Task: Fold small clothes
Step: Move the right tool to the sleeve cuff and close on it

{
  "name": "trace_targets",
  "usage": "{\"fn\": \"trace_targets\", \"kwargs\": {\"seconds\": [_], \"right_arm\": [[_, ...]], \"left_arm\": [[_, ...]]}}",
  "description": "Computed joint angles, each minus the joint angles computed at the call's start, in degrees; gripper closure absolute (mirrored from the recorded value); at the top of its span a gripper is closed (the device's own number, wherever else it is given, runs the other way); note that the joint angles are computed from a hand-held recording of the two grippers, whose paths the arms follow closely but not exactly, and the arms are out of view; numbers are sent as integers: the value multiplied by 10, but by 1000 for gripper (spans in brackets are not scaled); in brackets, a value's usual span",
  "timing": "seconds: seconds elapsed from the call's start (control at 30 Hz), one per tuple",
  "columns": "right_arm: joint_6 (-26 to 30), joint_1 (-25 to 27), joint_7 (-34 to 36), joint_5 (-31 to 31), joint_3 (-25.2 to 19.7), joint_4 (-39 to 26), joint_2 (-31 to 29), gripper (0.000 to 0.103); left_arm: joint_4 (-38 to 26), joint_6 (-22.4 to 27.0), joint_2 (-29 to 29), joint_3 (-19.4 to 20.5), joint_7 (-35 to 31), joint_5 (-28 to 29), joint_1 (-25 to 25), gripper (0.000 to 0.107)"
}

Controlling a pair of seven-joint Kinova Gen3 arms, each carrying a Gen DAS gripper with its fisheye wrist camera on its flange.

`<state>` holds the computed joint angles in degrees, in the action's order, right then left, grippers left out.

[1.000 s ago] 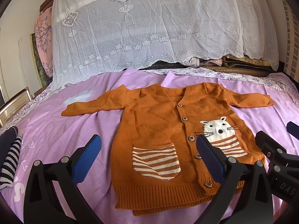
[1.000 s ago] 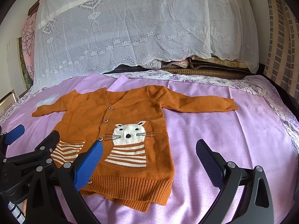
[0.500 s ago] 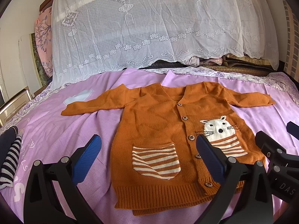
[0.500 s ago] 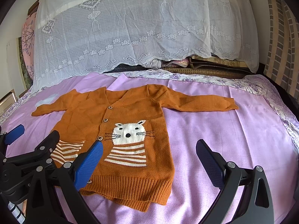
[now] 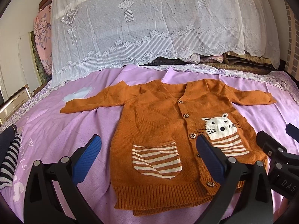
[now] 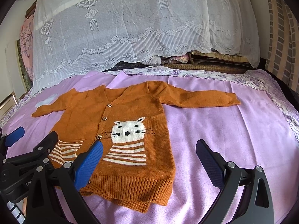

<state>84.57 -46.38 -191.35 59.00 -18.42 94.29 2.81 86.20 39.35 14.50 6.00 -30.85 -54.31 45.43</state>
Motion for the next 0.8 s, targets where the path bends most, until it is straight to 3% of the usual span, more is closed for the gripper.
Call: {"fn": "trace_targets", "kwargs": {"seconds": [0.07, 0.2, 0.3, 0.5, 0.7, 0.8], "right_arm": [[-38, -19, -18, 0, 35, 27, -18, 3], [-131, -113, -110, 58, 132, 131, -84, 3], [-201, -108, -158, 50, 172, 169, -127, 3], [-332, 40, -265, 27, 142, 250, -216, 3], [-472, 128, -338, 50, 211, 328, -277, 3], [-542, 155, -407, 103, 257, 362, -296, 12]], "left_arm": [[-8, 4, 4, 5, -21, 23, -10, 9], [-33, 22, 18, 8, -70, 68, -18, 9], [-48, 36, 28, 5, -97, 82, -12, 9], [-58, 42, 39, -4, -127, 82, 9, 9], [-68, 47, 48, -8, -154, 93, 19, 9], [-81, 61, 60, -9, -169, 101, 23, 9]]}}
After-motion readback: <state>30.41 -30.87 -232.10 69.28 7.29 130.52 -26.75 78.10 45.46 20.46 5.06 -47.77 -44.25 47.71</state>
